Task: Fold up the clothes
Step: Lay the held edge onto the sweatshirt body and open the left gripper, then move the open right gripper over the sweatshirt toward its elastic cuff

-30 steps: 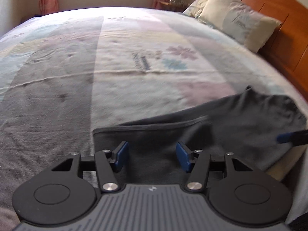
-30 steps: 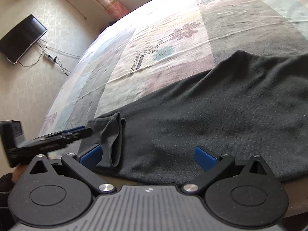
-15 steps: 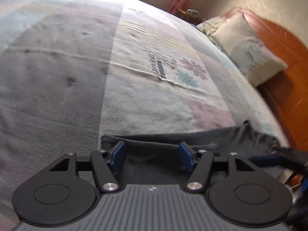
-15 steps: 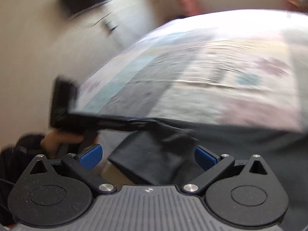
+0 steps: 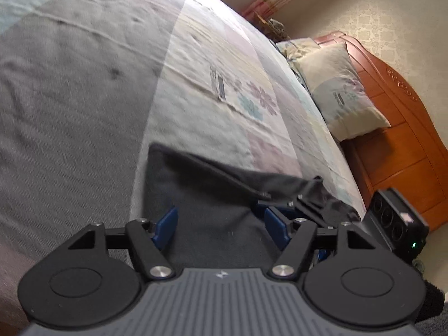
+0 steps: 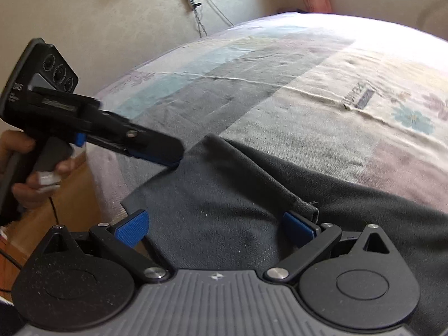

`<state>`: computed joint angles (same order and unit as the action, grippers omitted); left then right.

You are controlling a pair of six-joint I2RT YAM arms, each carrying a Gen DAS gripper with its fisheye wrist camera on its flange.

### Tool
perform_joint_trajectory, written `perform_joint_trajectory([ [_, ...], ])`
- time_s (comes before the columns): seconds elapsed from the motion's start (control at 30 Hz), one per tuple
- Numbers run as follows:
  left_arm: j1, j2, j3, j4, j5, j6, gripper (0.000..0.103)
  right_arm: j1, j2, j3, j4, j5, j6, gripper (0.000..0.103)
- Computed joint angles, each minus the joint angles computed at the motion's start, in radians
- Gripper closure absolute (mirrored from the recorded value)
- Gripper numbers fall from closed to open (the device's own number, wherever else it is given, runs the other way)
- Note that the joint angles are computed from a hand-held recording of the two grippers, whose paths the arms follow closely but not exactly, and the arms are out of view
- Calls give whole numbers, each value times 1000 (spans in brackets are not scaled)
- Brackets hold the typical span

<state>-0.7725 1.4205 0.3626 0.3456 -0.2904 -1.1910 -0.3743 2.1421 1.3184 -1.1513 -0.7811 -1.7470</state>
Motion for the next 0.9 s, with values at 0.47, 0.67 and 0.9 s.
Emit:
perform_joint_trajectory([
  [0.47, -72, 59, 183, -261, -88, 5, 31, -66, -62, -49, -64, 91, -64, 0],
  [0.67, -134, 82, 298, -430, -155, 84, 31, -173, -25, 129, -189, 56, -29, 0],
  [0.9, -158, 158, 357, -355, -139, 157, 31, -295, 76, 279, -4, 96, 180, 0],
])
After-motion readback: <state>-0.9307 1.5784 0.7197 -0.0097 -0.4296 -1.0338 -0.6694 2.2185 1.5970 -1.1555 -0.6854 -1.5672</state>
